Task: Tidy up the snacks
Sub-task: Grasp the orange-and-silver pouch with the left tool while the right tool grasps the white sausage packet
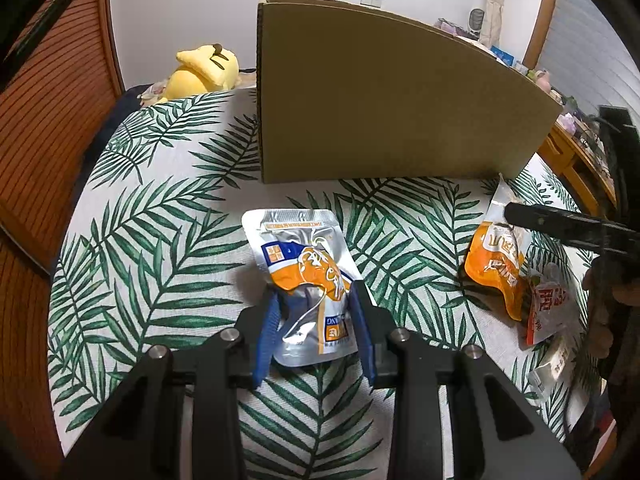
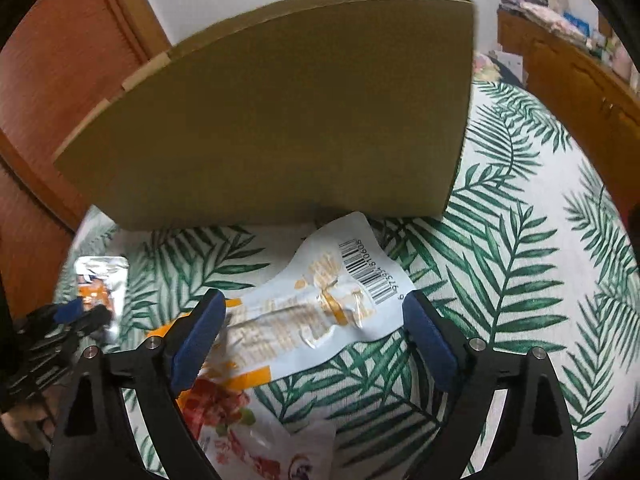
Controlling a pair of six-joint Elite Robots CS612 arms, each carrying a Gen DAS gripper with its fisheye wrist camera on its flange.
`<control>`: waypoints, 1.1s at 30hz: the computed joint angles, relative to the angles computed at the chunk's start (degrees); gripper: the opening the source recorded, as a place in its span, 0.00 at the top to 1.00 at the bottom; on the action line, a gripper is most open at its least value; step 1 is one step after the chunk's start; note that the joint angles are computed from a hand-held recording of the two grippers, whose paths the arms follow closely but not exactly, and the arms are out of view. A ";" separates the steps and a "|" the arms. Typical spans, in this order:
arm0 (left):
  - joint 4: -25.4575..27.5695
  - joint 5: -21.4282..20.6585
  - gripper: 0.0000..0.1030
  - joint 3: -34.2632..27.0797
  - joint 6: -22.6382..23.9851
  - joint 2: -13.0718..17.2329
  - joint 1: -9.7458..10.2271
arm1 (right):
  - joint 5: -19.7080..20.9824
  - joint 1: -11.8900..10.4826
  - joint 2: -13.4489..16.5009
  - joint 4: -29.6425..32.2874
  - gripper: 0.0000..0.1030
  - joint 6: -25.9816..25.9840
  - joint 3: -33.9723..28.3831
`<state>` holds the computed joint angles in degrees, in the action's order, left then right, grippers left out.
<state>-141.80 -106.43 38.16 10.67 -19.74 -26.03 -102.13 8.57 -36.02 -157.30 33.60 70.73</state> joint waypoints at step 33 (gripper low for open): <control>-2.38 -2.47 0.70 1.71 0.36 -0.53 0.56 | -1.95 3.21 -2.70 5.93 0.58 -5.63 2.64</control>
<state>-144.18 -108.90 39.86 11.03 -20.27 -25.47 -104.08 11.78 -38.72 -151.38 27.97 73.38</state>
